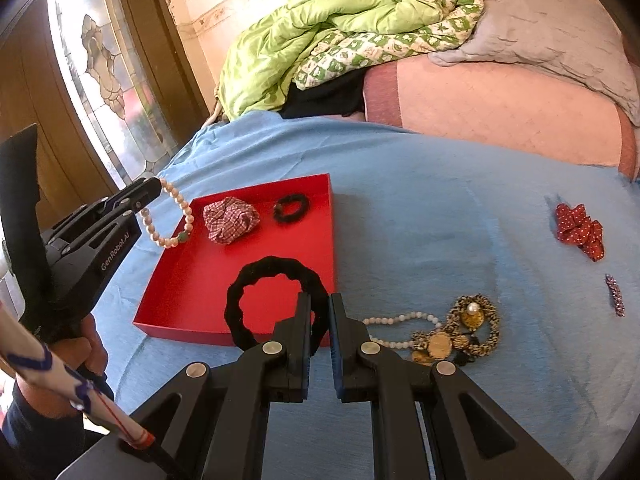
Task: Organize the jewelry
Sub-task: 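Carry the pearl bracelet with the left gripper while the right carries the black scrunchie to the tray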
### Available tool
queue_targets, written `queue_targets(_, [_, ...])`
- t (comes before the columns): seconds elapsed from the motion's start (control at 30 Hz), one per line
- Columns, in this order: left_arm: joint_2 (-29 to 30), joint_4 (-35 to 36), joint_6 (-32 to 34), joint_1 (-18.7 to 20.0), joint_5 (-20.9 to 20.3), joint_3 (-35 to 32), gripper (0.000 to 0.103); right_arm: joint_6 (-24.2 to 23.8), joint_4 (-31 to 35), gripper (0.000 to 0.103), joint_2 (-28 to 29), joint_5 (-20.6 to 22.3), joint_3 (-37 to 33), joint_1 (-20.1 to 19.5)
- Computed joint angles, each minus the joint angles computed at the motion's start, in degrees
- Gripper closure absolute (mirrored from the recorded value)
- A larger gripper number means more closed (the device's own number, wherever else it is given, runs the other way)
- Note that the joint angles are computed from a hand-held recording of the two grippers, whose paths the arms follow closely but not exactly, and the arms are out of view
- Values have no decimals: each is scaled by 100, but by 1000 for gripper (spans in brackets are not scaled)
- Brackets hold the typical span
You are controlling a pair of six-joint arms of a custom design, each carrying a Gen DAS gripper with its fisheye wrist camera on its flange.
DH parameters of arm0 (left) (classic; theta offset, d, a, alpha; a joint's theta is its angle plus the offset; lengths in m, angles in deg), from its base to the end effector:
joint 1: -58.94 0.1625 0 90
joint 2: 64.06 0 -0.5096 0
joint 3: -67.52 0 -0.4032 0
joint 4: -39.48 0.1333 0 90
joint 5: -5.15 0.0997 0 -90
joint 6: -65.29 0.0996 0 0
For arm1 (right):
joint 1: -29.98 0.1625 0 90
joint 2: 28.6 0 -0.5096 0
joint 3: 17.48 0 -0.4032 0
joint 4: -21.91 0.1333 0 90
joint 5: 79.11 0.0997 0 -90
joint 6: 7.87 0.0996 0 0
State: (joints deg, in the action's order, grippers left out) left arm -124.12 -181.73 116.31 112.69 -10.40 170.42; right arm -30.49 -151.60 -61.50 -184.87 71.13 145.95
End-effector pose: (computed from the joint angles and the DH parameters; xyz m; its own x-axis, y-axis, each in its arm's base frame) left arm -0.1578 -0.6029 0.4288 -0.4811 -0.3710 -0.7943 0.6213 0.4949 -0.6075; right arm 0.4406 -0.6618 0.0679 -0.7009 -0.5898 0.4012 -0.7117 0.6158 -0.3381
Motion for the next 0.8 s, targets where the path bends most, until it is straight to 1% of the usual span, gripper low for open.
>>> queue_targets(0.63, [-223,679,-723,92,20,171,93,44,135,94,157,-77,-141,92])
queue_targets(0.7, [-283,932,-987,112,-4,212,93,58,142,94,161,-78,-151,91])
queue_targets(0.8, [-469,1587,-1701,176,-84,324,93,74,151,94,181,-96,-189,88])
